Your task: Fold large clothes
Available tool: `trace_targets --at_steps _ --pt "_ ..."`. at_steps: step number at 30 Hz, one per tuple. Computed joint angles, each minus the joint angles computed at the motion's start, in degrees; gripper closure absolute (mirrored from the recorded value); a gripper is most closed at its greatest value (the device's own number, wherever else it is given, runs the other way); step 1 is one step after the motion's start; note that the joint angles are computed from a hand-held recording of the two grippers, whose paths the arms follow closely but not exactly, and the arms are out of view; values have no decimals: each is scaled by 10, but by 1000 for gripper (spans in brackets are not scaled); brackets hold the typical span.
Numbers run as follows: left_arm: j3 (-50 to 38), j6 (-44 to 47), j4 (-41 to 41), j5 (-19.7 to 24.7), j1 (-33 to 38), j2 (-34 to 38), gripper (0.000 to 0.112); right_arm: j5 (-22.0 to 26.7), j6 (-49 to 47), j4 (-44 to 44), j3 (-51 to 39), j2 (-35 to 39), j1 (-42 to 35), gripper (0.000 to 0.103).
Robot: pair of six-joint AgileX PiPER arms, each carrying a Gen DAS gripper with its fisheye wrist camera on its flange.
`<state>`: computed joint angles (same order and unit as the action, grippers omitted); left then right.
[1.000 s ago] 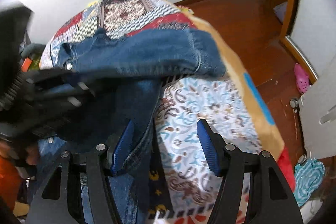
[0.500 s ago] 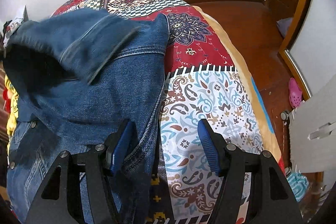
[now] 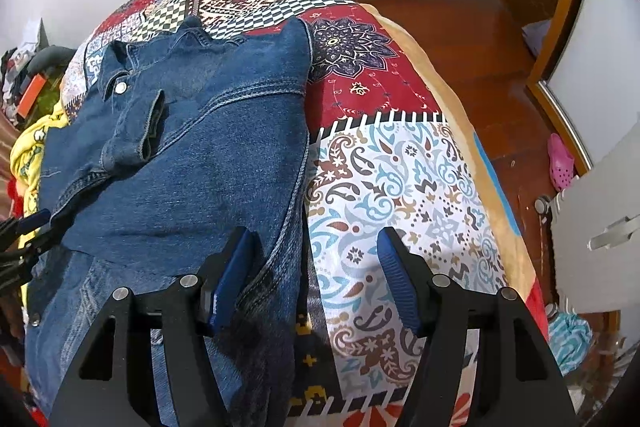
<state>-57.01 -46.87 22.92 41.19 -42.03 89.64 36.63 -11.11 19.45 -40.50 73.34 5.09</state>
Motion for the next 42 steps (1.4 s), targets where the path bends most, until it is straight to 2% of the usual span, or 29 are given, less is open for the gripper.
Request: trace_targets --at_steps 6,15,18,21,24,27,30,34,42 --pt "-70 3 61 49 -42 10 48 19 -17 25 -7 -25 -15 42" --pt "-256 136 23 77 -45 193 48 23 6 13 -27 -49 6 41" --pt "-299 159 12 92 -41 246 48 22 9 10 -31 -48 11 40" --pt "-321 150 31 85 -45 272 49 16 23 -5 -32 -46 24 40" --pt "-344 191 -12 73 -32 286 78 11 39 -23 -32 -42 38 40" --pt "-331 188 -16 57 -31 269 90 9 52 -37 -33 -38 48 40" --pt "-293 160 -4 28 -29 223 93 9 65 -48 -35 -38 58 40" --pt "-223 133 -3 -14 -5 123 95 13 78 -57 -40 -44 70 40" --pt "-72 90 14 -38 64 -71 96 12 130 -94 -47 -55 113 40"
